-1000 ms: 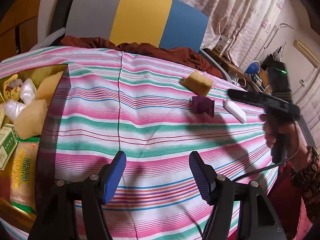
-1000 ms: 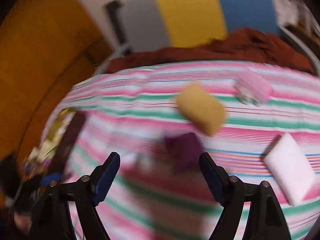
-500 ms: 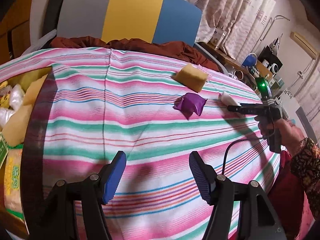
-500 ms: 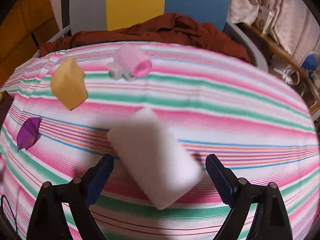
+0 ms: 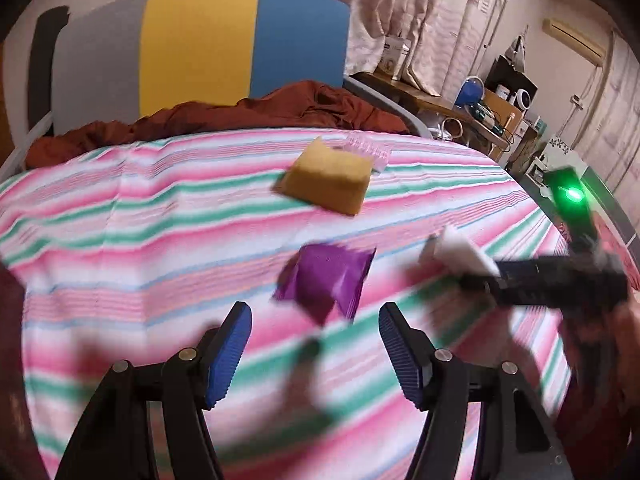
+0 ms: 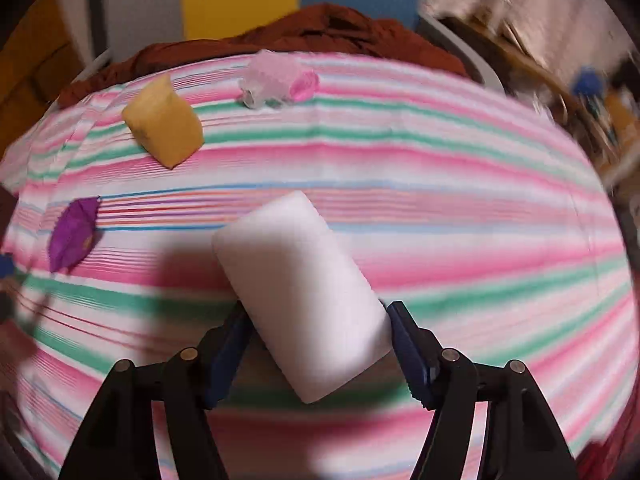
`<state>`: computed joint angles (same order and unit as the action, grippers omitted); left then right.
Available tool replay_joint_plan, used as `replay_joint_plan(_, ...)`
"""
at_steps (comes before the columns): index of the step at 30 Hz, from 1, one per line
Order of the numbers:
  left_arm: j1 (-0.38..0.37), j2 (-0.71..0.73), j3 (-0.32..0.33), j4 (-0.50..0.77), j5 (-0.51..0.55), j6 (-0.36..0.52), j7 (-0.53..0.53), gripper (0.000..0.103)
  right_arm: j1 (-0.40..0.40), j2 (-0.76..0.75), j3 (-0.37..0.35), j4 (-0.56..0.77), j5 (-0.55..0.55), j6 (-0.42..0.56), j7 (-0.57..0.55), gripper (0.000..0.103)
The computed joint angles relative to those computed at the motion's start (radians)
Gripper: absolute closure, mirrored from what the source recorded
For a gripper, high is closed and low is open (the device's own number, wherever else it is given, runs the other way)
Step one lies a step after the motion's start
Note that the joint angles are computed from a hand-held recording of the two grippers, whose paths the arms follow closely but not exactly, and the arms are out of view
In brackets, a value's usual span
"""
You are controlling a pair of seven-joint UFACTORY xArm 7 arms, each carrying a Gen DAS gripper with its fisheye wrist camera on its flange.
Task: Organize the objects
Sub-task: 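Grasp the white sponge with right tool while left tool grasps the purple packet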
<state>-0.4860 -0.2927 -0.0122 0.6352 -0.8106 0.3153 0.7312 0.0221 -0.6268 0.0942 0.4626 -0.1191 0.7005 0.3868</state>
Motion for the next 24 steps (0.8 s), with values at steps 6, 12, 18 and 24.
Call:
replay_joint_plan(6, 0.012, 0.135, -0.05, 0.092, 0.027, -0.023, 0.025, 0.034, 0.02, -0.052, 0.036, -0.03, 0.016, 0.006, 0.072, 0.033)
replay_joint_plan(12, 0.013, 0.165, -0.088, 0.077, -0.024, -0.091, 0.097, 0.056, 0.027, -0.046, -0.002, -0.037, 0.027, -0.022, 0.047, 0.032)
replay_joint_plan(18, -0.004, 0.138, -0.071, 0.064, -0.212, -0.108, 0.248, 0.059, 0.017, -0.036, 0.018, -0.033, 0.012, -0.03, 0.054, 0.032)
replay_joint_plan(24, -0.051, 0.058, -0.039, -0.003, -0.44, -0.199, 0.432, 0.06, 0.025, -0.059, 0.007, -0.05, 0.02, -0.072, 0.061, 0.034)
